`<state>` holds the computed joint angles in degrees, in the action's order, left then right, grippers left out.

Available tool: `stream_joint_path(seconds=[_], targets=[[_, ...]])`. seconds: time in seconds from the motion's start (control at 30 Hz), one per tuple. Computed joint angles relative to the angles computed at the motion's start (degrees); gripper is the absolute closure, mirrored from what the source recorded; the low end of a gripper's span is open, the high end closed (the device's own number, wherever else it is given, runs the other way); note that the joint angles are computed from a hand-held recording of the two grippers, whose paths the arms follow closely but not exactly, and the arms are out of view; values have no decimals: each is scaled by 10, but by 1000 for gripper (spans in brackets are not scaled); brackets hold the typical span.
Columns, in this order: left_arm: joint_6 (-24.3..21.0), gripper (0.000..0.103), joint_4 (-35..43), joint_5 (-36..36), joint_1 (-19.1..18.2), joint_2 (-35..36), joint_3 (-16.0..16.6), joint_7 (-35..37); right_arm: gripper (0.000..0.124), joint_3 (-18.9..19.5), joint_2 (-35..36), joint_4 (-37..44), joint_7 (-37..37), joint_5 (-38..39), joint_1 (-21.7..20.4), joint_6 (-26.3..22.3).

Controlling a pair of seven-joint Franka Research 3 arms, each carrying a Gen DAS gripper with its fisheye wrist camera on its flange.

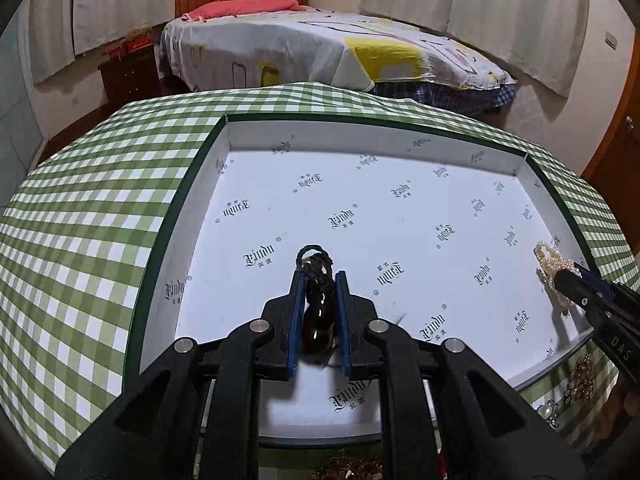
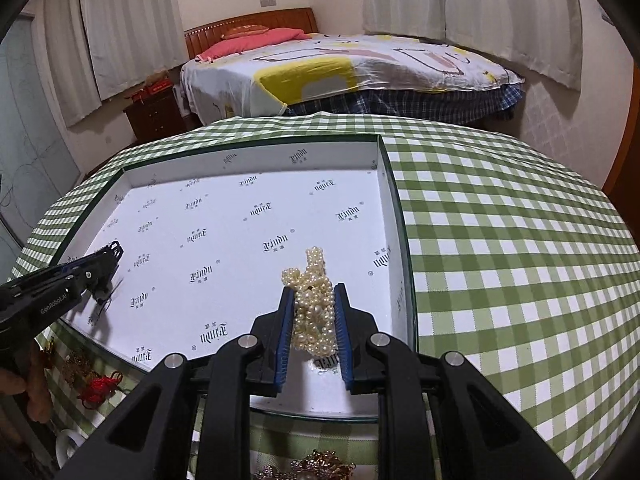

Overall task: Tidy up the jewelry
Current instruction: 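Carry both necklaces into the green box and open both tools to release, then withdraw both tools from the box toward the bracelet and bangle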

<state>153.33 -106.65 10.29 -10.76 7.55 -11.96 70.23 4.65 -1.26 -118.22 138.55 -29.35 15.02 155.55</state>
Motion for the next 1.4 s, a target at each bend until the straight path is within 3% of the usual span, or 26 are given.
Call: stream_joint_path(seconds=[0.17,0.37,0.53,1.0,1.27,1.4], targets=[[-1,60,0,10,-1,-1,2,-10,90,0,-2,-4,3,-3,-1,8],[14,49,-18,13,2,-17,4,-19,89,2,-13,-15,4,10,-4,26],[52,37,-58,53,0,-58,7,-53,85,15,-34,-27,48,-40,-15,36],[114,33,-199,96,8,-203,1,-122,84,98,-139,-103,172,-160,-55,11],[116,33,-291,95,10,-297,-1,-135,84,145,-195,-158,212,-161,-65,6],[111,33,-336,86,4,-342,5,-135,78,166,-214,-179,222,-152,-66,8]])
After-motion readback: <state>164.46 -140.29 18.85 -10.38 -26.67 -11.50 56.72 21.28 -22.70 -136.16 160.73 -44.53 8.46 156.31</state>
